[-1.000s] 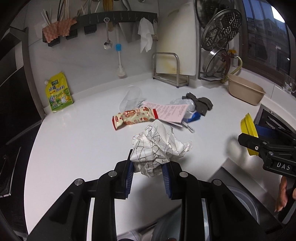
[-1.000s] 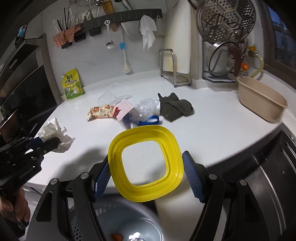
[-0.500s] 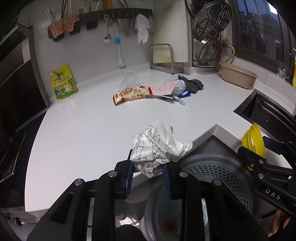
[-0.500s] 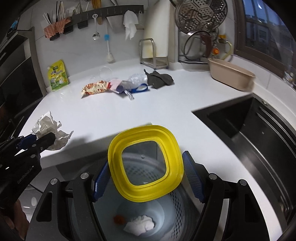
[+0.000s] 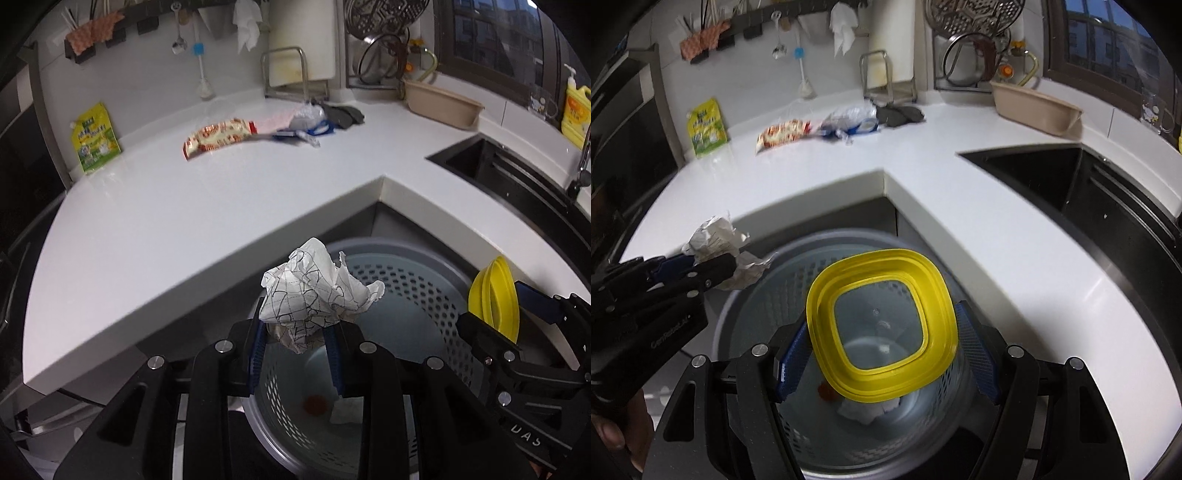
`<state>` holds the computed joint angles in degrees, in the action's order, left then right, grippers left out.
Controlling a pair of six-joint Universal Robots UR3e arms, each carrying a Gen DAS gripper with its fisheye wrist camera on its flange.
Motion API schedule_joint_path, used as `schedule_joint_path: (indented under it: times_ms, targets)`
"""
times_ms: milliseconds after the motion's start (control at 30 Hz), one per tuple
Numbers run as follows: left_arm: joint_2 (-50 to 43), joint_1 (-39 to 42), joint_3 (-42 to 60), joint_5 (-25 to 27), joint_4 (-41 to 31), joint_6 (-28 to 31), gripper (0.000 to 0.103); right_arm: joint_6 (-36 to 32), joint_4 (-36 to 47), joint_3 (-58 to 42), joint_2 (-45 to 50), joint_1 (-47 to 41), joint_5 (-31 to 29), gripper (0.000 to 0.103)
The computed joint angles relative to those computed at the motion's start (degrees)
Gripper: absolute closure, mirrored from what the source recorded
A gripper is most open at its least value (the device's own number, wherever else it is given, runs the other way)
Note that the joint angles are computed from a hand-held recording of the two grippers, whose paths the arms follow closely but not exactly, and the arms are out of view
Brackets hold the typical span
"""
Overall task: Collect trash
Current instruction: 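Carry the paper and yellow ring over the grey bin and open both tools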
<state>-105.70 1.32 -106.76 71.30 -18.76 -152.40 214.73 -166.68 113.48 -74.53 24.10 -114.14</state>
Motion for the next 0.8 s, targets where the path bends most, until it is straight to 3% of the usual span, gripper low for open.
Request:
schedule_joint_path:
  times_ms: [800]
  targets:
    - [-1.82,1.14,-1.04,1.36,-4.43,3.48,0.071,2.08,-1.02,1.44,4.85,1.21,4.89,0.032]
